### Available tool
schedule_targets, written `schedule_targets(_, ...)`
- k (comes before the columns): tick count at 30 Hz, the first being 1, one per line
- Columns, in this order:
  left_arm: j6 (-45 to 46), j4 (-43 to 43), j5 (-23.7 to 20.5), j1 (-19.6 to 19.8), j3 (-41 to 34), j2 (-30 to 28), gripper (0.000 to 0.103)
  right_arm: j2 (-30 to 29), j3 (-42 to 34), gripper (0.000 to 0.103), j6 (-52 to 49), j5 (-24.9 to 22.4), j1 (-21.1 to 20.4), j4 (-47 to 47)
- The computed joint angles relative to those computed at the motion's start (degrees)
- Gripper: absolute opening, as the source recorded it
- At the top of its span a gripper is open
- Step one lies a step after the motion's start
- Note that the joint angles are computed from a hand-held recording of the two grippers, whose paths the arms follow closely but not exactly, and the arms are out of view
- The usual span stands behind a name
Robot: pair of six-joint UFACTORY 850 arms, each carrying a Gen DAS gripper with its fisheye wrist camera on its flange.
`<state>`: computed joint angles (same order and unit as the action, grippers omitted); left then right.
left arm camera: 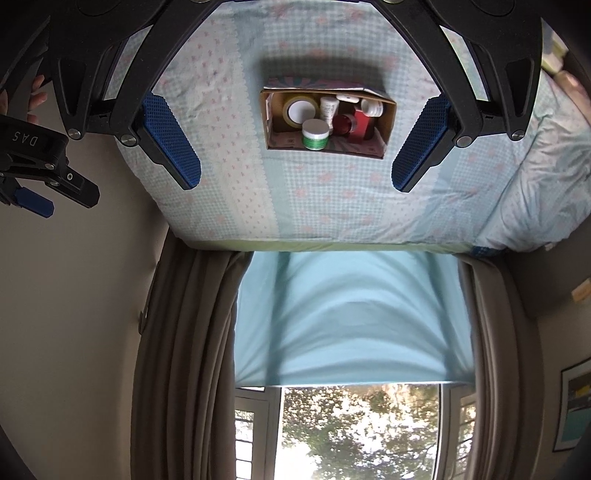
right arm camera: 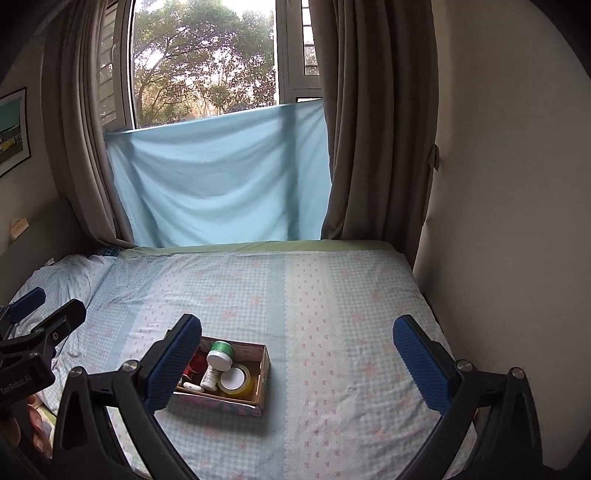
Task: Organize rigid objects
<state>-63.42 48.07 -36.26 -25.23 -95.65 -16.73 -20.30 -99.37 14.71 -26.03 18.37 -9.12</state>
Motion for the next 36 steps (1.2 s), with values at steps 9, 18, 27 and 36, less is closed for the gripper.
schedule_targets(9,-0.59,0.11,0.12,0.09,0.67,0.50,0.103,0.97,1.25,0.103,0.24,0.80,-0.20,-0.14)
schedule_targets(18,-0.73,1.38,-0.24,0.13,0.41,0.25,0.103,0.81,0.92,0.103,0.52,0.95,-0.10,-0.60)
schedule_targets(27,-0.95,2.92,-0.22,0.01,0.02,-0.25,0.103,0.03,0.05,0.103,0.60,0.55,0.05,-0.48)
schedule_targets(36,-1.67,3.85,0.34,0.07,0.05,-0.27,0.103,-0.13,-0.44,0.103,1.46,0.71,-0.01,-1.42)
